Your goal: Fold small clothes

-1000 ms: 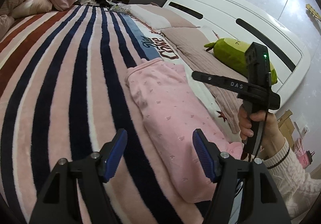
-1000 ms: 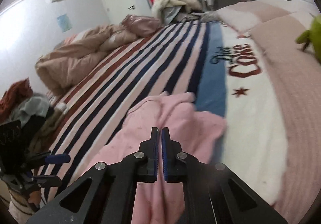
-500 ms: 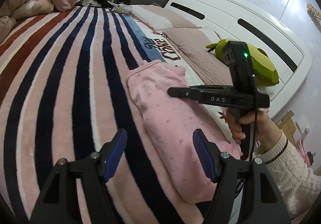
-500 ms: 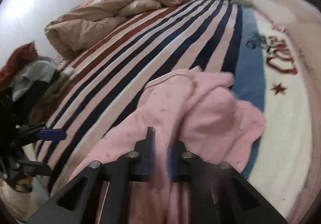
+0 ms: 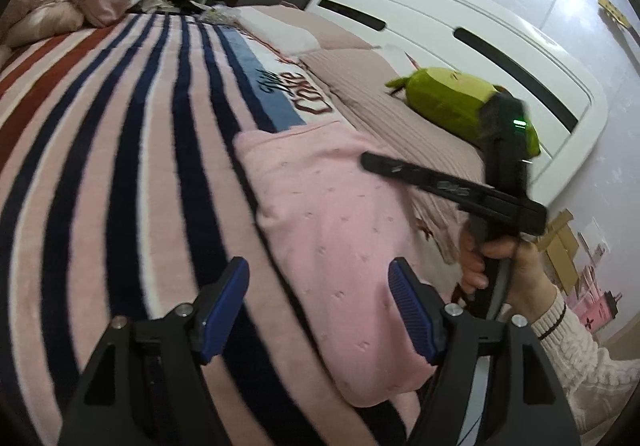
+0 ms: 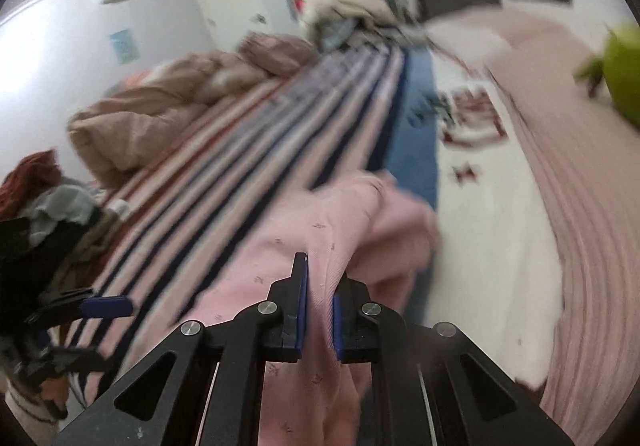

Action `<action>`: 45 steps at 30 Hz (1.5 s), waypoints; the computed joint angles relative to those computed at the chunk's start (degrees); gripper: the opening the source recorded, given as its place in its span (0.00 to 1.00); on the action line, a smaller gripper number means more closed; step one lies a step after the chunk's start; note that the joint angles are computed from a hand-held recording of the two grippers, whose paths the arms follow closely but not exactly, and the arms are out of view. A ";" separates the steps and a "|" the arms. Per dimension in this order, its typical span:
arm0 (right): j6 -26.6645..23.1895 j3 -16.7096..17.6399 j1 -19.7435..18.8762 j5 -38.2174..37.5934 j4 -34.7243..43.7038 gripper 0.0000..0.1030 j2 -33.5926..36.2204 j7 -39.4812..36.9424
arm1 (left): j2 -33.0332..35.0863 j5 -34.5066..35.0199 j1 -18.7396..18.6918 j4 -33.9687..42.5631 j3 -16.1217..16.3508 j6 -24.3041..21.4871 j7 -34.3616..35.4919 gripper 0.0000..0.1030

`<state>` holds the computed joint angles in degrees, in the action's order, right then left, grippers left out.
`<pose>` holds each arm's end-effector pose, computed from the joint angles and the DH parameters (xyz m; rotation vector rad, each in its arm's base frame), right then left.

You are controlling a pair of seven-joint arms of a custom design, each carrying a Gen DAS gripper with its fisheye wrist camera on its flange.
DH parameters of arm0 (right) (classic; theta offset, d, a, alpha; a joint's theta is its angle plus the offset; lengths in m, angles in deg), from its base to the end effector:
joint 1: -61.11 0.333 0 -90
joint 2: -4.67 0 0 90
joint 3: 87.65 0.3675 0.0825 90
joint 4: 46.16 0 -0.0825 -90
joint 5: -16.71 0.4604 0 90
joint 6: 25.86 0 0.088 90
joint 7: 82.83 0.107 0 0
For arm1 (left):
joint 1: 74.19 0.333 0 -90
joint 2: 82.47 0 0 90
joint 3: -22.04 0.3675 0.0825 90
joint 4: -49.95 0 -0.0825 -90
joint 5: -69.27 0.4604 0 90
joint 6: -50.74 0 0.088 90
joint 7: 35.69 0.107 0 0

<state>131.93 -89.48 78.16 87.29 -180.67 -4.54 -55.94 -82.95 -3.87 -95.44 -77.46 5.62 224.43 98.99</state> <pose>0.5525 0.1099 0.4447 -1.8376 1.3294 -0.2059 0.5214 -0.3113 0.4383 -1.7277 2.1437 -1.3196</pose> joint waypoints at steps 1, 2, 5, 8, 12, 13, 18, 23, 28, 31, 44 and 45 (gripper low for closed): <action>0.13 0.41 -0.53 -3.38 0.00 0.05 0.93 3.77 | 0.57 1.29 -0.03 0.37 -0.03 -1.11 -0.85 0.68; 0.04 0.66 -0.82 -5.93 -0.02 0.07 1.63 6.39 | 1.17 3.02 -0.04 0.66 -0.14 -1.92 -2.13 0.68; 0.63 1.11 -0.96 -10.04 -1.06 0.17 1.70 9.40 | 2.24 3.33 0.36 1.46 -0.54 -4.52 -2.32 0.68; 0.63 0.39 -0.76 -12.79 -2.92 0.37 -1.05 11.56 | 2.09 5.49 0.88 1.24 -0.52 -7.11 -4.28 0.69; -8.09 -2.83 -0.58 -15.62 -6.75 0.39 -6.88 11.22 | 0.36 11.55 1.27 -0.50 -0.12 -11.46 -6.24 0.69; -9.17 -3.06 -0.63 -17.14 -8.32 0.39 -8.47 11.67 | -0.04 14.30 1.17 -1.28 -0.10 -10.96 -7.80 0.69; -9.36 -4.65 1.07 -22.37 -15.45 0.38 -13.94 14.03 | -0.90 12.52 1.10 -2.97 0.73 -12.16 -7.06 0.70; -11.41 -8.06 3.00 -22.94 -14.99 0.39 -14.35 13.36 | -0.58 4.08 1.35 -1.37 1.33 -14.27 -2.91 0.70; -17.94 -11.33 3.17 -14.22 -8.85 0.80 -10.23 7.58 | 2.15 0.01 2.42 2.26 1.36 -12.92 -3.54 0.70; -22.44 -11.10 1.80 -10.36 -4.27 0.80 -5.12 8.38 | 4.93 2.48 3.34 4.69 1.12 -13.00 -7.23 0.69; -33.57 -4.19 -6.91 -1.49 2.38 0.22 5.52 5.45 | 11.60 7.89 6.41 9.63 -2.26 -12.09 -11.21 0.25; -32.51 -3.29 -7.41 -1.24 1.78 0.20 4.60 4.40 | 11.04 9.24 6.06 9.23 -2.36 -10.87 -11.69 0.23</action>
